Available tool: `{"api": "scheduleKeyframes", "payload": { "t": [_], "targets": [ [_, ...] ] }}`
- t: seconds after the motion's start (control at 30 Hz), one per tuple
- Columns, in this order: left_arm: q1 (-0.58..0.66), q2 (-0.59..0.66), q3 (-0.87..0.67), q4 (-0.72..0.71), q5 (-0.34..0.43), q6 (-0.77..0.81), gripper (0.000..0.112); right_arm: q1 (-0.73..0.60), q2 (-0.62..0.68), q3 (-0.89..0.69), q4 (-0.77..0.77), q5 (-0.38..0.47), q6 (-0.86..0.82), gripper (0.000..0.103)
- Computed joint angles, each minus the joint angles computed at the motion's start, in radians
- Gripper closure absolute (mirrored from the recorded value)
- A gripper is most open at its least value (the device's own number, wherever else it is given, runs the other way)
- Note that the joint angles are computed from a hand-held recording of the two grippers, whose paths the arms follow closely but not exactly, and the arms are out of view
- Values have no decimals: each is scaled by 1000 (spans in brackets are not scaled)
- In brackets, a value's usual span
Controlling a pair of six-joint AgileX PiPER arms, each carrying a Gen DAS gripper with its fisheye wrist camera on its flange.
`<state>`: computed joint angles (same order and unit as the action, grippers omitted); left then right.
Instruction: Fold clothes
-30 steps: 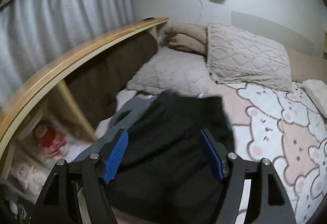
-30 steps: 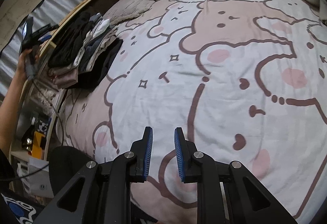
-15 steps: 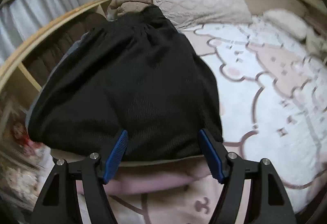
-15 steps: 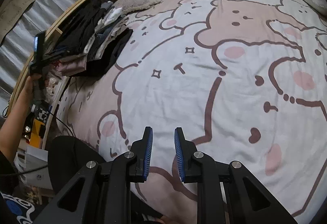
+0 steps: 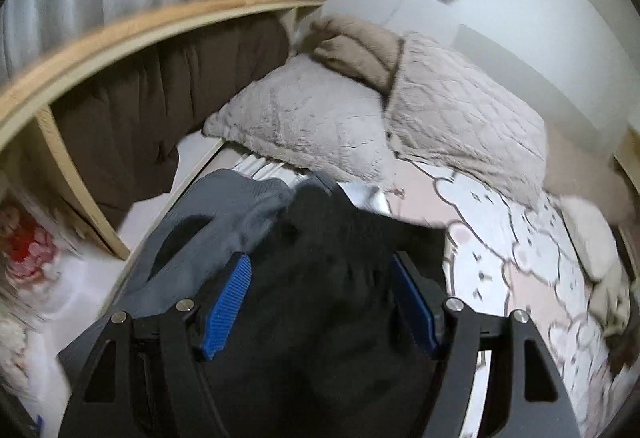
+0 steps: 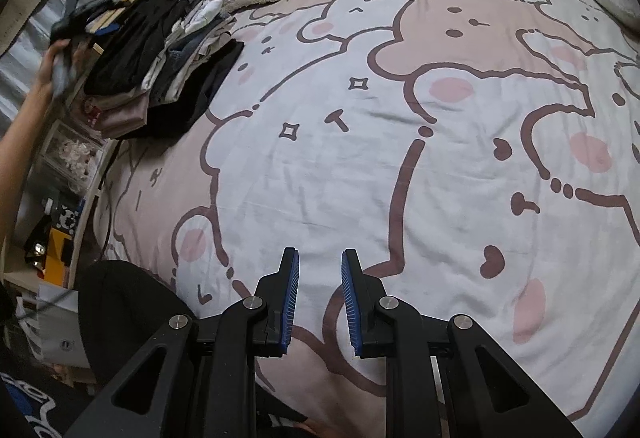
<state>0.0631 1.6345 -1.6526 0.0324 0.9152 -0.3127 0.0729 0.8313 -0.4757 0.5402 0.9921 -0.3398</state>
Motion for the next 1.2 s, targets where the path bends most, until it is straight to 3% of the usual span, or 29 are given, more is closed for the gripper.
{"api": "scheduleKeyframes", "payload": {
  "t": [0.13, 0.27, 0.43, 0.67, 0.83, 0.93, 1.2],
  "targets": [
    [48, 117, -125, -53, 27, -18, 41, 17, 18, -8, -41, -16, 43, 82],
    [52, 158, -162, -31, 29, -69, 41, 21, 45, -3, -62, -31, 64, 82],
    [98, 32, -31, -201, -48, 69, 41, 18, 66, 5, -55, -37, 53, 81],
    [144, -45, 21, -423, 102, 199, 41, 78, 153, 9, -13, -89, 29, 81],
    [149, 38, -29, -456, 108, 149, 41, 213, 146, -5, -45, -136, 120, 81],
    [138, 93, -82, -402, 80, 103, 41, 238, 130, -3, -69, -132, 150, 81],
    [116, 120, -69, -325, -95, 103, 39, 166, 171, 28, -48, -133, 121, 81]
  ]
}}
